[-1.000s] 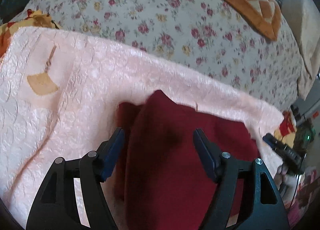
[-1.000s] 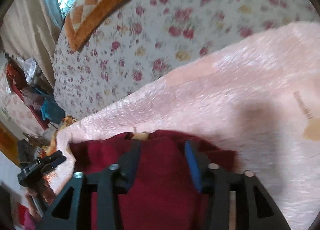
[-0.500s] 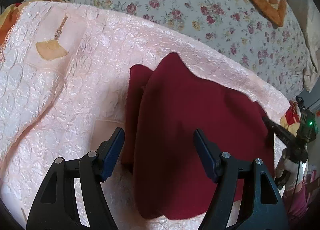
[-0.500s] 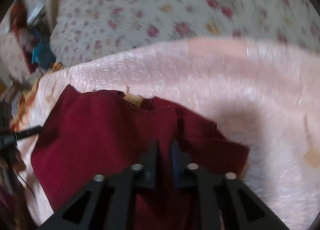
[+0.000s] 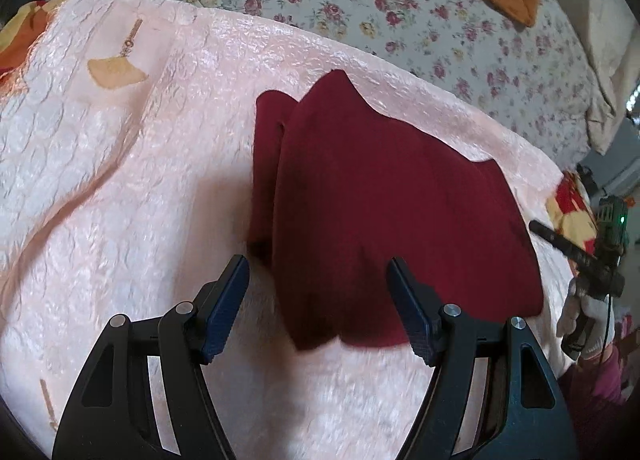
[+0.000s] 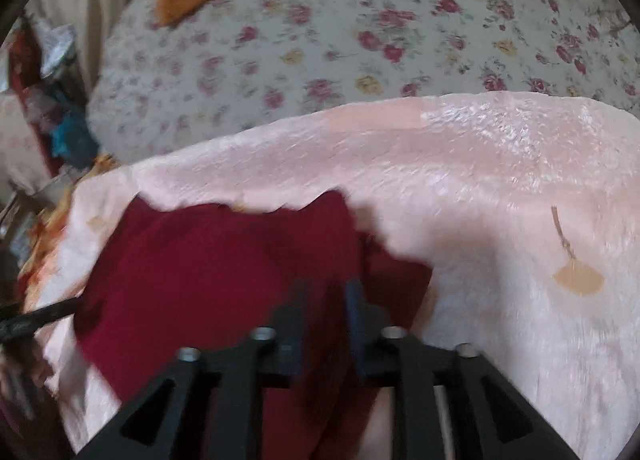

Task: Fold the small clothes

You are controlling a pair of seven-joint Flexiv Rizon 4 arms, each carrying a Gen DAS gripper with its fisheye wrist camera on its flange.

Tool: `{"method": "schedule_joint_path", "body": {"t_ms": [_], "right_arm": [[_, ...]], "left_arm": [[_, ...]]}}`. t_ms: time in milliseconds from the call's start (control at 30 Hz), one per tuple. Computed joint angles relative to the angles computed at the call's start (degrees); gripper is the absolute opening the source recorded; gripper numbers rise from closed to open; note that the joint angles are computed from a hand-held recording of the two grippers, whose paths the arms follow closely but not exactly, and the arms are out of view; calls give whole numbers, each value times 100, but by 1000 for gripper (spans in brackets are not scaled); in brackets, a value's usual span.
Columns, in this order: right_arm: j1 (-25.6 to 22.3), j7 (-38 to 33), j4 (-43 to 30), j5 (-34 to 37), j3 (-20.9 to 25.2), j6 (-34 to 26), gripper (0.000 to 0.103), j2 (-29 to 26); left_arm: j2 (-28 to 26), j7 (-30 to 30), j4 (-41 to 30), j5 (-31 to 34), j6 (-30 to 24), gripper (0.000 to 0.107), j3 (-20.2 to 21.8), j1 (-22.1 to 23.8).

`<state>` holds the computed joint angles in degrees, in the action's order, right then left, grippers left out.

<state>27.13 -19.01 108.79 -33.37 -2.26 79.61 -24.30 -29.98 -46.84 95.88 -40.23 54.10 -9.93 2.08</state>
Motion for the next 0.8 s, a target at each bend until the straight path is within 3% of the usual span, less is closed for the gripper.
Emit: {"method": "schedule_joint_path", "body": {"t_ms": [100,333,433,567,600,633,700,800], "right_arm": [[12,-206,326,123,312,-7,41,257],[367,756,965,-386,21,280,41,537],[375,1029,1065,-523,-66,610,41,489],[490,1150,1139,-441,-290,1174,40,357],[446,1086,1155,-284,-219,1293,34,318],[422,1012,1141,-171,-172,1371,30,274],[531,907,1153,-63,-253,1410,14,249],[767,702,1145,-80,-434,1034,8,423]], "left_arm": [[128,363,222,-149,-250,71,-51,157],[265,1018,557,-332,-114,71,11,183],[154,1039,402,-225,-206,70,51,126],[-4,1053,118,81,-704,44,99,149],[-27,1097,76,30,-838,38,64,196],[-59,1174,15,10,-978,24,38,232],[-55,1179,-3,143,-841,9,122,132],[45,1345,-14,351,-884,8,184,159]]}}
